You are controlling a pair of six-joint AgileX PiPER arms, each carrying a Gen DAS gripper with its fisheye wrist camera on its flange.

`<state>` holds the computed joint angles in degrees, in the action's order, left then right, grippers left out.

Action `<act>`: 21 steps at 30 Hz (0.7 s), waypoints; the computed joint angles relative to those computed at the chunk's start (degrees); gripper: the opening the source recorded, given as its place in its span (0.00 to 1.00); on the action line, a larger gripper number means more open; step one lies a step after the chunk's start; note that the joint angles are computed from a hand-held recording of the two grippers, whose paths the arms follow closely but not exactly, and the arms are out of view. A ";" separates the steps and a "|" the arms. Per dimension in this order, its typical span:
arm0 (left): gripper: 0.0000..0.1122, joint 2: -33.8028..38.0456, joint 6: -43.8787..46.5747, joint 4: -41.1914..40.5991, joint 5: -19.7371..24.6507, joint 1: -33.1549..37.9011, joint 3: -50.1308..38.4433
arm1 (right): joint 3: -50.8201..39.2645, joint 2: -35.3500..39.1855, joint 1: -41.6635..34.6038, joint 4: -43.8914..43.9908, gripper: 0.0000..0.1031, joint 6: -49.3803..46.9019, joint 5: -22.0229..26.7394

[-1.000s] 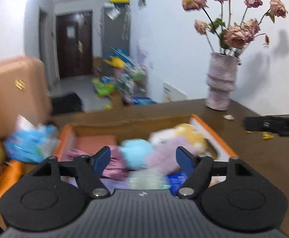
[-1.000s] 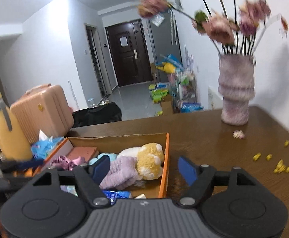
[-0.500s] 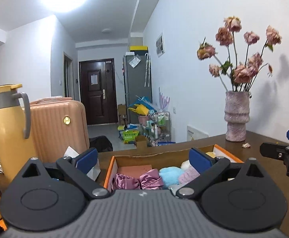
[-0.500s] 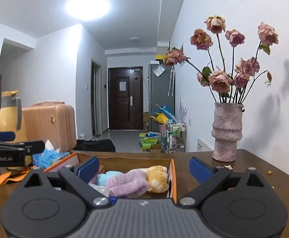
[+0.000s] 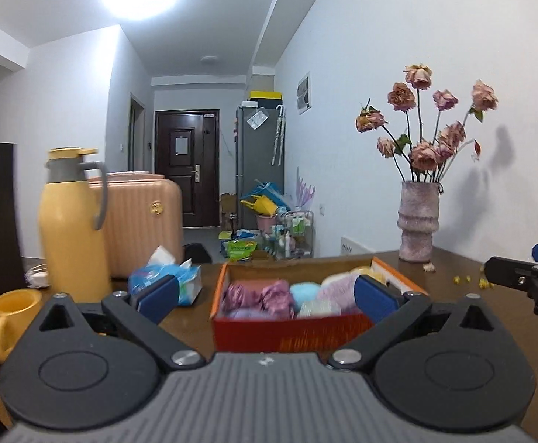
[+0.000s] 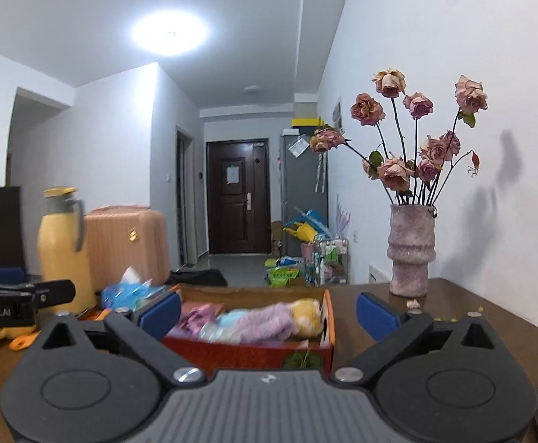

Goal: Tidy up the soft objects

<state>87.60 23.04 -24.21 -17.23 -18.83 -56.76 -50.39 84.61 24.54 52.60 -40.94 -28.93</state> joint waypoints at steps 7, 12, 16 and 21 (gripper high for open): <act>0.92 -23.64 4.42 -4.09 -5.08 -2.80 26.10 | 17.85 -17.91 22.17 22.36 1.00 -16.84 -13.08; 0.92 -36.32 25.03 -23.19 -6.47 -10.20 34.82 | 22.23 -20.36 45.56 36.09 1.00 -19.70 -31.94; 0.92 -39.33 34.26 -33.96 -6.21 -12.43 35.79 | 22.98 -19.25 51.03 38.49 1.00 -12.72 -33.84; 0.92 -40.15 33.81 -34.50 -5.39 -11.63 35.39 | 22.58 -18.89 51.65 38.67 1.00 -12.38 -37.19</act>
<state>47.46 56.85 -58.70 -22.62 -30.46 -21.37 -27.81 65.72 76.19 91.27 -53.32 -66.12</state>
